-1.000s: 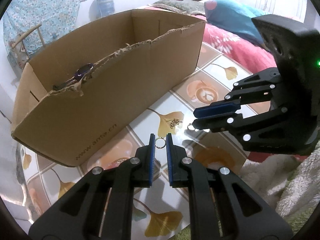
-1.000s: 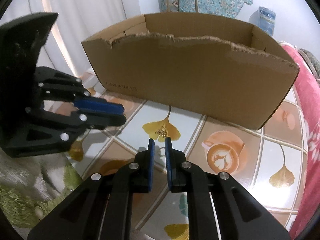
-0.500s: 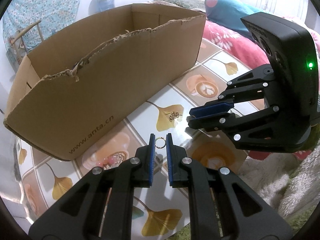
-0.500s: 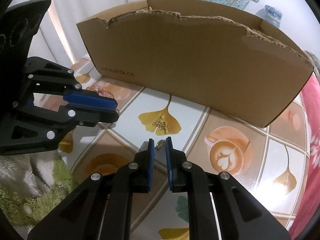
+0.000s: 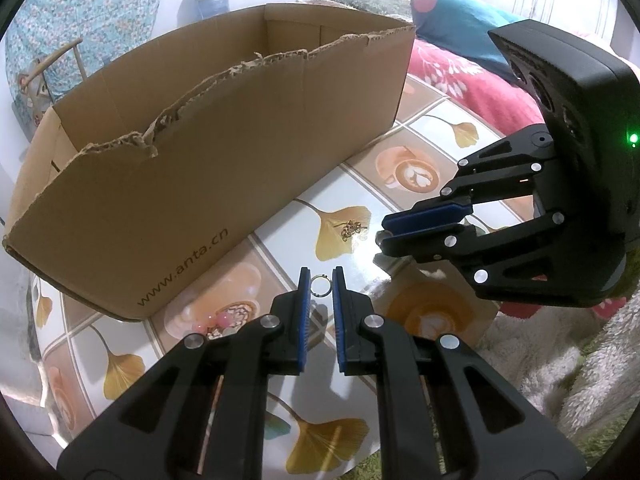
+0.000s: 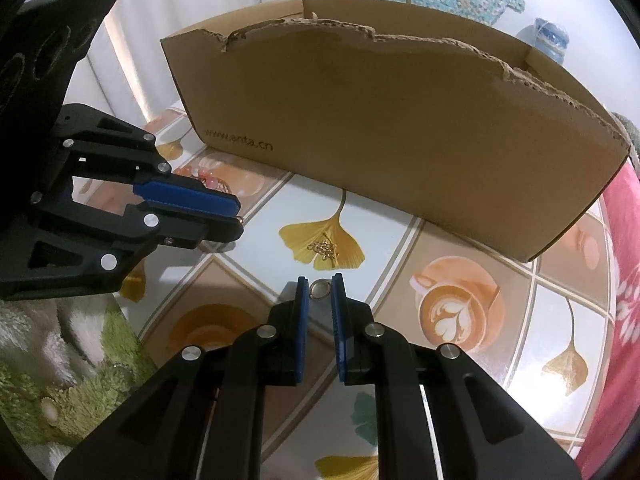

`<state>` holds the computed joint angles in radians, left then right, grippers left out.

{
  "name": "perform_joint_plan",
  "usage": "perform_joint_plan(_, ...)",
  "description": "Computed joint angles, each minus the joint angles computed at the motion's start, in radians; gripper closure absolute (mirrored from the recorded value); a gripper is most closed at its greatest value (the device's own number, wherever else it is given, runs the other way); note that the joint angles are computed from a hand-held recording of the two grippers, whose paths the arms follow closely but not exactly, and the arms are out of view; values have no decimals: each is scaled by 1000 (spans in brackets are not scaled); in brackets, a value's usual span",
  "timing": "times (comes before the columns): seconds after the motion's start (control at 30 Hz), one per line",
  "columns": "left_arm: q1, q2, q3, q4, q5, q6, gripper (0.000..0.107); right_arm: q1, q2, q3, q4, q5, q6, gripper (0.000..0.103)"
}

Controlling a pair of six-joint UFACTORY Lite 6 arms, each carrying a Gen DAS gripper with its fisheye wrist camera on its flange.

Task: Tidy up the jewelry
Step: 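Close the left gripper on the gold ring while the right gripper grasps a gold earring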

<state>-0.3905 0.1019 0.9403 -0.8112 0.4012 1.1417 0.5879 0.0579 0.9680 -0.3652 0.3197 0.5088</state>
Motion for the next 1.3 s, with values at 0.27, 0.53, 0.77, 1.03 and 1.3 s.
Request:
perform_joint_plan(0.27,1,5,1,-4,0,5,97,-6,-12,-12,17,-10,-3,92)
perform_joint_plan(0.53,2,9,-3,-22,-10,25,97,-26,-15,-9,79,-17,-61,93)
perform_joint_plan(0.77,-2,-15,-6,-29,-7,26,97,-44,-60,-34,123,-22,-113,96)
perform_joint_plan(1.03,-3,-25,-16,-36,-11,34,97,-52,-54,-38,176,-25,-169,95)
perform_joint_plan(1.3,-2,-31,-26,-25,-10,19,97,-50,-13,-7,131,-17,-142,83)
